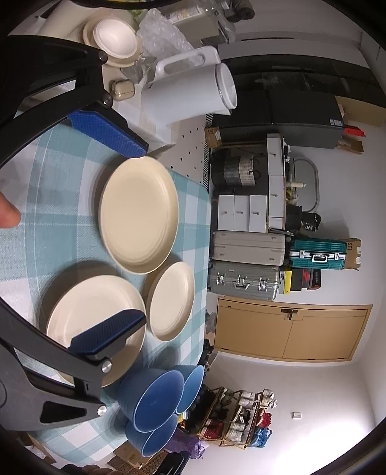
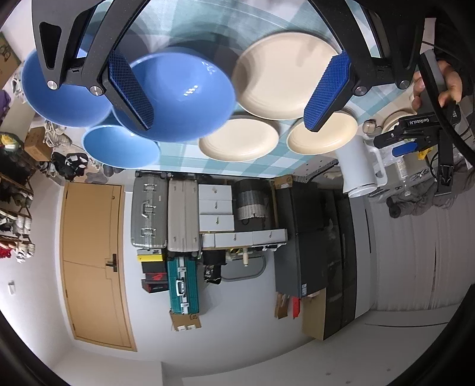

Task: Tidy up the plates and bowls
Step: 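Move both tools forward to the rim of the nearest cream plate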

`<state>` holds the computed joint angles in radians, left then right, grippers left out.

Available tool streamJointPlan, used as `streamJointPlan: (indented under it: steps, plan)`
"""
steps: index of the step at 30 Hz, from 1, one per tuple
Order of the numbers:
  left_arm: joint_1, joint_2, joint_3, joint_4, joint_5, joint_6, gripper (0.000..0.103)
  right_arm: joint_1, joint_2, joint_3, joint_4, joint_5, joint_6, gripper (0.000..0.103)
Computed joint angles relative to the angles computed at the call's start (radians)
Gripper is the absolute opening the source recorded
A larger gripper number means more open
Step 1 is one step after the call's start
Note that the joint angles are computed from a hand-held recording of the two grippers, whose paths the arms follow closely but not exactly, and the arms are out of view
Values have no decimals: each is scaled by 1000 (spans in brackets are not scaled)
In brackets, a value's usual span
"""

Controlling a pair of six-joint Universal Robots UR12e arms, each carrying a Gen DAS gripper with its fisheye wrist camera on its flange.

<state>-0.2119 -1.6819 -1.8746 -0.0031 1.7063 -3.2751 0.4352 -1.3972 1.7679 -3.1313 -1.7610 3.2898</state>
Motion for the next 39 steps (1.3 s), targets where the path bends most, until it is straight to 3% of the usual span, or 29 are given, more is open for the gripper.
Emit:
streamJointPlan:
  steps: [14,25,29,39]
  plan:
    - [25,3,43,-67,45,40,102,26,90,-174,164,46,27,103]
    - [71,-23,94,-179,22,-29,102,23,184,-316,296,125,54,103]
    - [78,-34,107,-195,47,-36,102,22,209,-350,325,148,44,103]
    - [113,-70,132,-239,1,-72,102,26,288,-455,403,190,20,103]
